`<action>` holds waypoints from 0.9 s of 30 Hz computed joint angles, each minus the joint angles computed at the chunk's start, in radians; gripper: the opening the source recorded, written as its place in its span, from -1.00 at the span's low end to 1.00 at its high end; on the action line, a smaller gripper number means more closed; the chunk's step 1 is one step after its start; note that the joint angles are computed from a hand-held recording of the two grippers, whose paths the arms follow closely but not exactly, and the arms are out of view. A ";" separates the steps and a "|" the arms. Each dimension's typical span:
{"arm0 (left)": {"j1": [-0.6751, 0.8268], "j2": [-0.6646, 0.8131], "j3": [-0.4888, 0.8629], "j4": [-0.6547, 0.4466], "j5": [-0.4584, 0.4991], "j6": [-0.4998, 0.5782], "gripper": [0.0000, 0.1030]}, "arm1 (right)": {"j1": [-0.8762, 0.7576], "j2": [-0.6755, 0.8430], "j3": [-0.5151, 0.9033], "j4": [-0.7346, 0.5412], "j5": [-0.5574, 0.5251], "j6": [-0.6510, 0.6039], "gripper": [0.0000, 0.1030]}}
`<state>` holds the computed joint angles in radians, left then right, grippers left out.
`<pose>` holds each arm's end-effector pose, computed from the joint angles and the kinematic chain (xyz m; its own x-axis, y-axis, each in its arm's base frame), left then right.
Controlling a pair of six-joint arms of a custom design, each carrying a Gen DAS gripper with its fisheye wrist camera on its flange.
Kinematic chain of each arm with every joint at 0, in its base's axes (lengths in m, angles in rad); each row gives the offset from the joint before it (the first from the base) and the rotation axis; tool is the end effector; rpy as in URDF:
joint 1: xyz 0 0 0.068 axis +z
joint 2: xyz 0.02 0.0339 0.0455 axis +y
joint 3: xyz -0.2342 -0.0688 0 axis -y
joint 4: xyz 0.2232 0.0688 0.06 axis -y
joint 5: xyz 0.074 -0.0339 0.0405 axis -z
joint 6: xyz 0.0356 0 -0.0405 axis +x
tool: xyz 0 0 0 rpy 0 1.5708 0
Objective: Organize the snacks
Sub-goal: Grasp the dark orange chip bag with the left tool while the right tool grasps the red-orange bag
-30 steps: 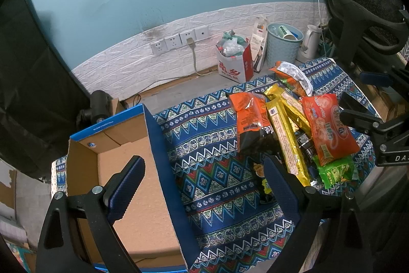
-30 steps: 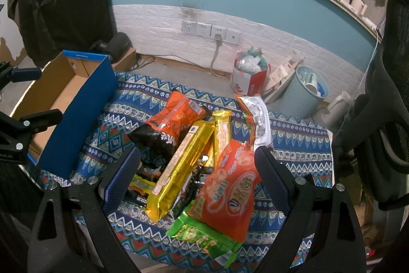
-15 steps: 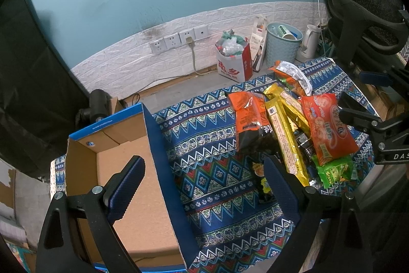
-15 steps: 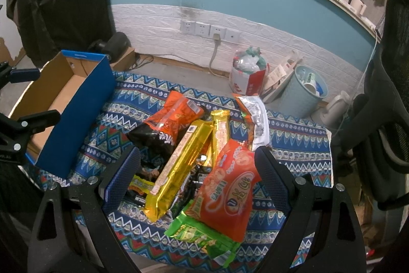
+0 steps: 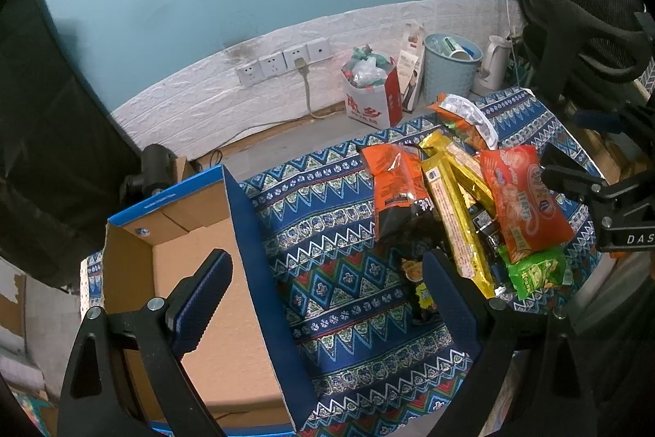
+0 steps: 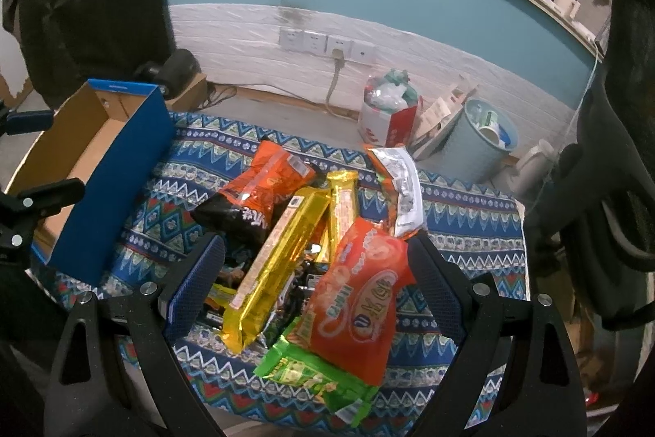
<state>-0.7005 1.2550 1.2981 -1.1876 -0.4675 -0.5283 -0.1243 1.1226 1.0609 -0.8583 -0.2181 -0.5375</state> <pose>0.1720 -0.1240 0.3094 -0.8194 0.1023 -0.5640 0.0231 0.9890 0.1460 0.2102 -0.0185 0.2842 -0.6735 -0.4196 -0.6085 -0.4120 0.8966 -0.1623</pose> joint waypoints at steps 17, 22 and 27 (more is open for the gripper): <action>0.088 0.142 -0.079 0.115 0.133 0.061 0.85 | -0.090 0.278 -0.012 0.107 0.141 0.071 0.73; 0.095 0.203 -0.101 0.153 0.151 0.068 0.84 | -0.114 0.377 0.017 0.090 0.118 0.117 0.73; 0.099 0.240 -0.109 0.168 0.170 0.069 0.85 | -0.102 0.437 0.023 0.112 0.146 0.128 0.73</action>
<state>-0.6014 1.4953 1.1892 -1.0193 -0.2973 -0.4590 -0.2268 1.5597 1.0836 -0.7461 -0.0718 -0.4090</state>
